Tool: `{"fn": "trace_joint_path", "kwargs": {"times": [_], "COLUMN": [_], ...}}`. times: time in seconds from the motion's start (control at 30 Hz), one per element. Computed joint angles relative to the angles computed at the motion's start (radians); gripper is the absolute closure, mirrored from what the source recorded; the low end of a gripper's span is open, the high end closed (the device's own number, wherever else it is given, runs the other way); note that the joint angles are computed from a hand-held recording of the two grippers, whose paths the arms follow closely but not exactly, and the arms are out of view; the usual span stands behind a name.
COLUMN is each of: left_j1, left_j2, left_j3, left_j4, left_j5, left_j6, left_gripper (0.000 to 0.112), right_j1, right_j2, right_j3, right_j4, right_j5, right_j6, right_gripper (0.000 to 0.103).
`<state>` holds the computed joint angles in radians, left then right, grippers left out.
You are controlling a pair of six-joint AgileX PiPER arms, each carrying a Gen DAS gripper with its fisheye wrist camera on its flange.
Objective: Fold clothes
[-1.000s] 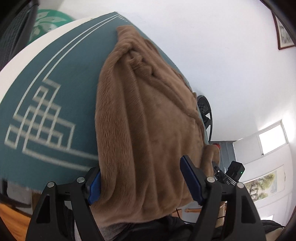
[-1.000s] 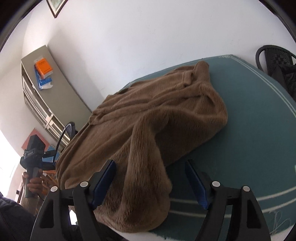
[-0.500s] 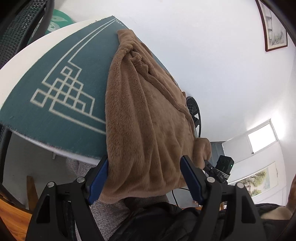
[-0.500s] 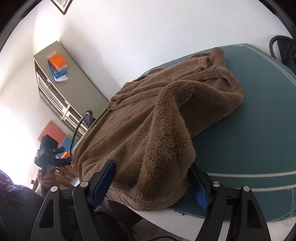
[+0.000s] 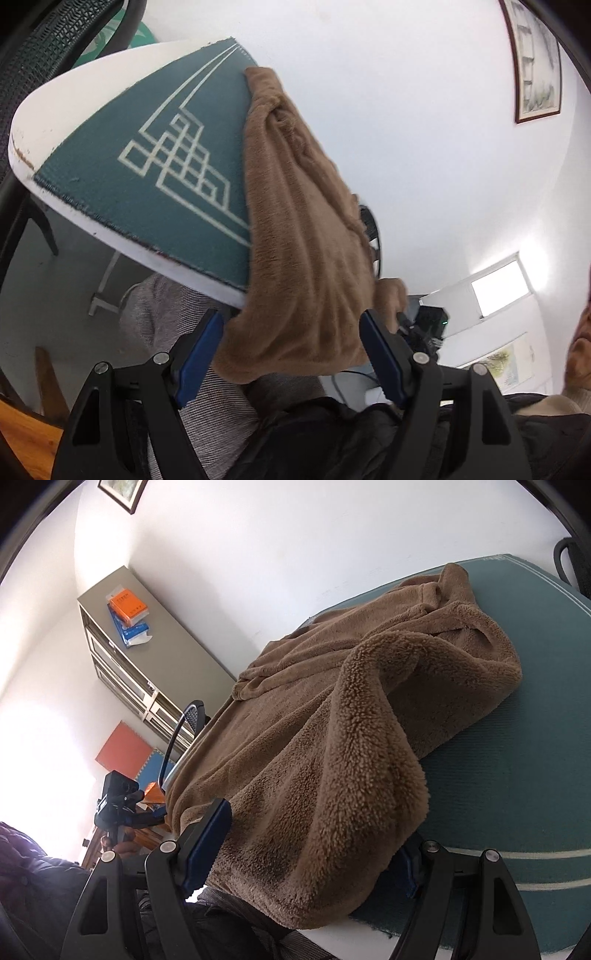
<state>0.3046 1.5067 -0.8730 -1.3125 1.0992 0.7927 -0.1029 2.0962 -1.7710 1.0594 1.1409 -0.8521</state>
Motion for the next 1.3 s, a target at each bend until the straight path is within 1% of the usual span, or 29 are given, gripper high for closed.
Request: {"fn": "trace_joint_path", "kwargs": {"times": [0.1, 0.23, 0.37, 0.4, 0.5, 0.53, 0.57, 0.6, 0.63, 0.67, 0.7, 0.73, 0.77, 0.83, 0.87, 0.9, 0.97, 1.07, 1.2, 1.3], "left_j1": [-0.003, -0.011, -0.029, -0.035, -0.05, -0.05, -0.048, -0.048, -0.048, -0.048, -0.047, -0.045, -0.045, -0.047, -0.049, -0.049, -0.052, -0.063, -0.082, -0.121], "left_j2": [0.034, 0.11, 0.18, 0.19, 0.164, 0.154, 0.146, 0.132, 0.117, 0.103, 0.09, 0.076, 0.062, 0.035, 0.022, 0.01, -0.011, -0.036, -0.027, -0.007], "left_j3": [0.003, 0.006, 0.004, 0.0, 0.003, 0.005, 0.005, 0.004, 0.003, 0.003, 0.003, 0.003, 0.004, -0.001, -0.005, -0.012, -0.033, -0.08, -0.143, -0.183], "left_j4": [0.006, -0.046, -0.084, -0.083, -0.064, -0.061, -0.059, -0.047, -0.033, -0.023, -0.014, -0.005, 0.004, 0.02, 0.028, 0.034, 0.037, 0.04, 0.02, 0.036], "left_j5": [-0.008, 0.012, 0.056, 0.067, 0.049, 0.049, 0.048, 0.043, 0.036, 0.036, 0.037, 0.039, 0.04, 0.042, 0.043, 0.049, 0.062, 0.068, 0.068, 0.038], "left_j6": [0.021, 0.094, 0.143, 0.144, 0.128, 0.124, 0.119, 0.105, 0.087, 0.075, 0.063, 0.052, 0.042, 0.016, 0.002, -0.012, -0.028, -0.06, -0.079, -0.107], "left_gripper": [0.033, 0.033, 0.033, 0.033, 0.034, 0.042, 0.048, 0.05, 0.056, 0.065, 0.068, 0.075, 0.08, 0.083, 0.084, 0.085, 0.087, 0.087, 0.087, 0.087], "right_j1": [0.005, 0.015, 0.019, 0.019, 0.016, 0.016, 0.016, 0.017, 0.017, 0.013, 0.01, 0.01, 0.008, -0.002, -0.007, -0.01, -0.017, -0.024, -0.039, -0.049], "right_j2": [-0.003, 0.001, 0.004, 0.004, 0.005, 0.006, 0.007, 0.007, 0.008, 0.007, 0.007, 0.008, 0.008, 0.01, 0.013, 0.014, 0.015, 0.003, -0.003, -0.003], "right_j3": [0.0, -0.004, -0.014, -0.016, -0.018, -0.019, -0.019, -0.02, -0.021, -0.02, -0.02, -0.019, -0.017, -0.009, -0.008, -0.006, -0.003, 0.007, 0.009, 0.008], "right_j4": [-0.007, -0.014, -0.024, -0.026, -0.026, -0.025, -0.025, -0.025, -0.026, -0.026, -0.026, -0.027, -0.027, -0.012, -0.005, 0.0, 0.009, 0.034, 0.082, 0.107], "right_j5": [-0.008, -0.018, -0.017, -0.016, -0.01, -0.009, -0.008, -0.009, -0.008, -0.002, 0.003, 0.006, 0.008, 0.013, 0.018, 0.023, 0.029, 0.038, 0.051, 0.052], "right_j6": [0.008, 0.018, 0.027, 0.029, 0.025, 0.024, 0.021, 0.02, 0.018, 0.013, 0.009, 0.005, 0.001, -0.003, -0.002, -0.002, -0.003, -0.025, -0.039, -0.039], "right_gripper": [0.024, 0.024, 0.024, 0.024, 0.024, 0.024, 0.024, 0.024, 0.024, 0.024, 0.027, 0.029, 0.034, 0.043, 0.05, 0.053, 0.056, 0.065, 0.065, 0.065]}}
